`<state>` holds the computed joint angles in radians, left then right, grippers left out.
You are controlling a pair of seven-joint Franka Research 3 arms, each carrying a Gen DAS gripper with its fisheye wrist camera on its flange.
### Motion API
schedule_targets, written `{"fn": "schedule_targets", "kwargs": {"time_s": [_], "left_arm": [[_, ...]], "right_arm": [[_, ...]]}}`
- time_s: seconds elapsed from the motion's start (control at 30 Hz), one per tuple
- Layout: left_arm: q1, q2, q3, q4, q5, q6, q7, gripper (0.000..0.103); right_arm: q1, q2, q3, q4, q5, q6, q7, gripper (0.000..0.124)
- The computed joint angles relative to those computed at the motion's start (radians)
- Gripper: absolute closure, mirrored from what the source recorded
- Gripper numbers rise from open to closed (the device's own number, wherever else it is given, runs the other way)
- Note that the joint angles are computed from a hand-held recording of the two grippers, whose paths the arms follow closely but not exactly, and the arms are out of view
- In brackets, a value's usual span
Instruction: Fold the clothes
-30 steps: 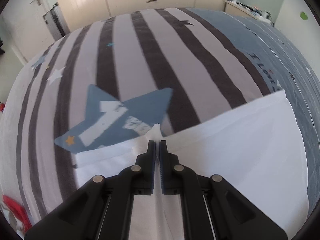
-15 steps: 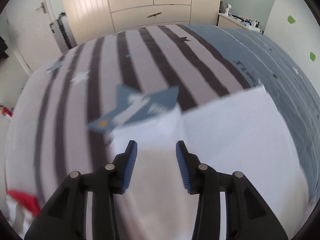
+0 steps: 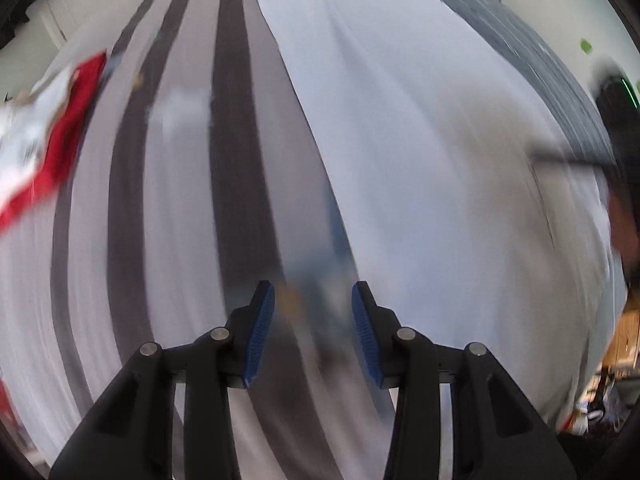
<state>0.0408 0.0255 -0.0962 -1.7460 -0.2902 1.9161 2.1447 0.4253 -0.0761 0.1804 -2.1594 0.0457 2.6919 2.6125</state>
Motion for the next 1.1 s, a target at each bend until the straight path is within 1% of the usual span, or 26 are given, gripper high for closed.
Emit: {"fn": "schedule_targets", "kwargs": {"time_s": [0.07, 0.1, 0.13, 0.17, 0.2, 0.27, 0.4, 0.5, 0.53, 0.57, 0.6, 0.67, 0.9, 1.1], "left_arm": [[0.005, -0.113, 0.012, -0.12, -0.023, -0.037, 0.032, 0.066], [0.003, -0.15, 0.024, -0.153, -0.048, -0.063, 0.044, 0.066], [-0.002, -0.185, 0.034, -0.186, -0.061, -0.074, 0.054, 0.066], [-0.008, -0.219, 0.041, -0.221, -0.061, -0.063, 0.064, 0.066], [-0.015, -0.245, 0.049, -0.246, -0.064, -0.062, 0.067, 0.066], [-0.026, -0.271, 0.069, -0.271, -0.088, -0.085, 0.06, 0.066], [-0.048, -0.345, 0.084, -0.358, -0.077, -0.057, 0.09, 0.065], [-0.061, -0.403, 0.075, -0.441, -0.014, 0.02, 0.091, 0.065], [-0.067, -0.415, 0.077, -0.461, 0.0, 0.035, 0.086, 0.069], [-0.074, -0.417, 0.085, -0.467, -0.002, 0.034, 0.079, 0.087], [-0.078, -0.42, 0.091, -0.474, -0.002, 0.035, 0.072, 0.099], [-0.085, -0.431, 0.098, -0.486, 0.0, 0.046, 0.057, 0.099], [-0.102, -0.479, 0.114, -0.529, 0.02, 0.054, 0.034, 0.1], [-0.113, -0.477, 0.115, -0.546, 0.027, 0.075, 0.013, 0.1]], "right_arm": [[-0.002, 0.035, -0.004, 0.035, -0.002, 0.019, 0.001, 0.099], [-0.002, 0.054, -0.008, 0.052, 0.0, 0.032, -0.001, 0.098], [-0.001, 0.072, -0.012, 0.068, 0.004, 0.041, -0.002, 0.097], [0.002, 0.09, -0.016, 0.084, 0.009, 0.051, -0.009, 0.097], [0.006, 0.109, -0.021, 0.104, 0.008, 0.056, -0.013, 0.097], [0.015, 0.145, -0.029, 0.144, 0.013, 0.061, -0.025, 0.097], [0.034, 0.21, -0.046, 0.223, 0.027, 0.033, -0.054, 0.097], [0.048, 0.243, -0.052, 0.27, 0.039, -0.01, -0.083, 0.097], [0.053, 0.25, -0.054, 0.28, 0.04, -0.023, -0.091, 0.097], [0.057, 0.259, -0.055, 0.29, 0.045, -0.034, -0.1, 0.097], [0.059, 0.267, -0.055, 0.299, 0.053, -0.045, -0.109, 0.097], [0.067, 0.277, -0.057, 0.309, 0.058, -0.078, -0.114, 0.096], [0.083, 0.265, -0.057, 0.278, 0.077, -0.082, -0.106, 0.096], [0.084, 0.277, -0.057, 0.306, 0.078, -0.123, -0.129, 0.096]]}}
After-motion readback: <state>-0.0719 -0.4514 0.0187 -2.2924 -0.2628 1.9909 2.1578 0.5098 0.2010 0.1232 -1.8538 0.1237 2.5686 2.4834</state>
